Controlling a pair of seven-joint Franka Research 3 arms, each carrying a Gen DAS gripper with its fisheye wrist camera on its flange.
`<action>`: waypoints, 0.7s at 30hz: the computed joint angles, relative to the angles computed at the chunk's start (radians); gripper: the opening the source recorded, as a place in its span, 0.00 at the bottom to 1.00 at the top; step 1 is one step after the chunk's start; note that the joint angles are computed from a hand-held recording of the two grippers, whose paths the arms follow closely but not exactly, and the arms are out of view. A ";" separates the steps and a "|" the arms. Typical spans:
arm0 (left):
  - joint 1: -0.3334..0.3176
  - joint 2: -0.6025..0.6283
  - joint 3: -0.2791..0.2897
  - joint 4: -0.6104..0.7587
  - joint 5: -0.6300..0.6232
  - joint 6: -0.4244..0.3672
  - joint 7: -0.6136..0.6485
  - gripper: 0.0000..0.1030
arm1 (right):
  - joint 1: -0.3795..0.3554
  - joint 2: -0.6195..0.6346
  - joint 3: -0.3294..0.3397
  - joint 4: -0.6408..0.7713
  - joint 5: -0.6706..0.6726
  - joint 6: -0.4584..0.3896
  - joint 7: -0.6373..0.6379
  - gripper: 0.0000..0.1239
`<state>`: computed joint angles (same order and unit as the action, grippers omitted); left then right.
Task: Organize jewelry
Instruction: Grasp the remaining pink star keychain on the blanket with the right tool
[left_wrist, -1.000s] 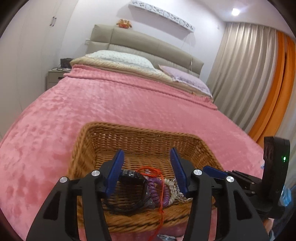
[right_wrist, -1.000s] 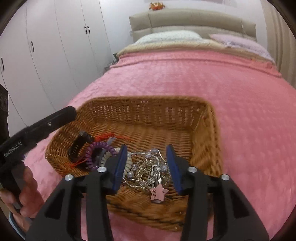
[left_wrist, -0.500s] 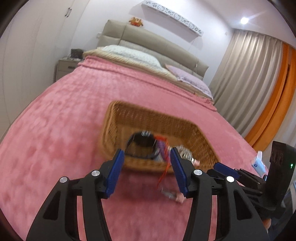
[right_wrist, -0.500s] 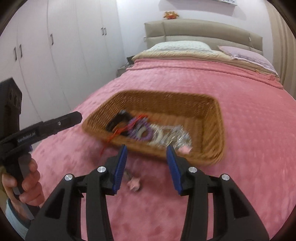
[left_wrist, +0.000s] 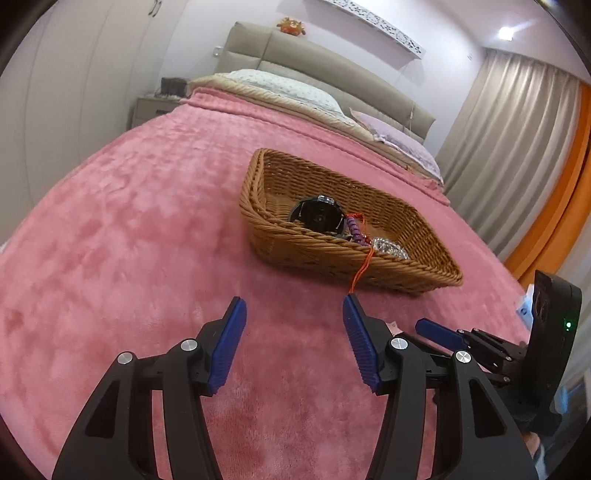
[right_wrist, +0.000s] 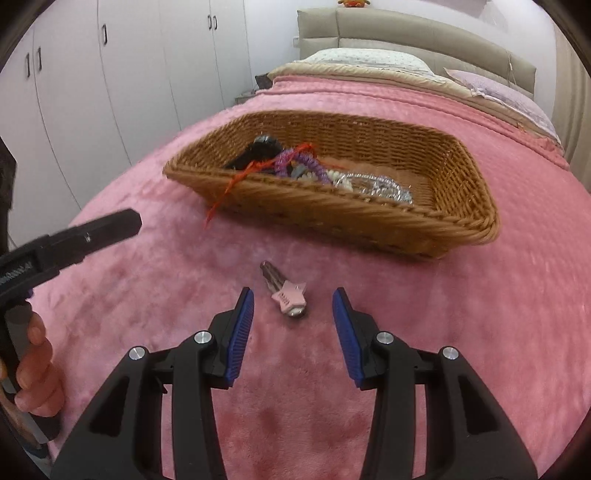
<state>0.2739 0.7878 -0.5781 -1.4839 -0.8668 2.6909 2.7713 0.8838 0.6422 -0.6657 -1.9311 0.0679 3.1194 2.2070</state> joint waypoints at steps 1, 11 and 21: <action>-0.005 -0.004 0.000 -0.010 0.001 0.023 0.010 0.52 | -0.002 0.002 0.002 0.006 -0.002 -0.011 -0.004 0.33; -0.002 -0.001 -0.027 -0.036 0.074 0.077 0.011 0.52 | -0.168 -0.002 0.158 0.081 -0.081 -0.095 0.008 0.36; 0.025 0.005 -0.071 -0.052 0.099 0.104 0.034 0.52 | -0.152 0.014 0.132 0.108 -0.210 -0.128 0.119 0.27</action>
<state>0.2993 0.7929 -0.6490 -1.5357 -0.7677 2.7946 2.8052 0.7322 0.6563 -0.5339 -1.8230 -0.1422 2.9914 2.3257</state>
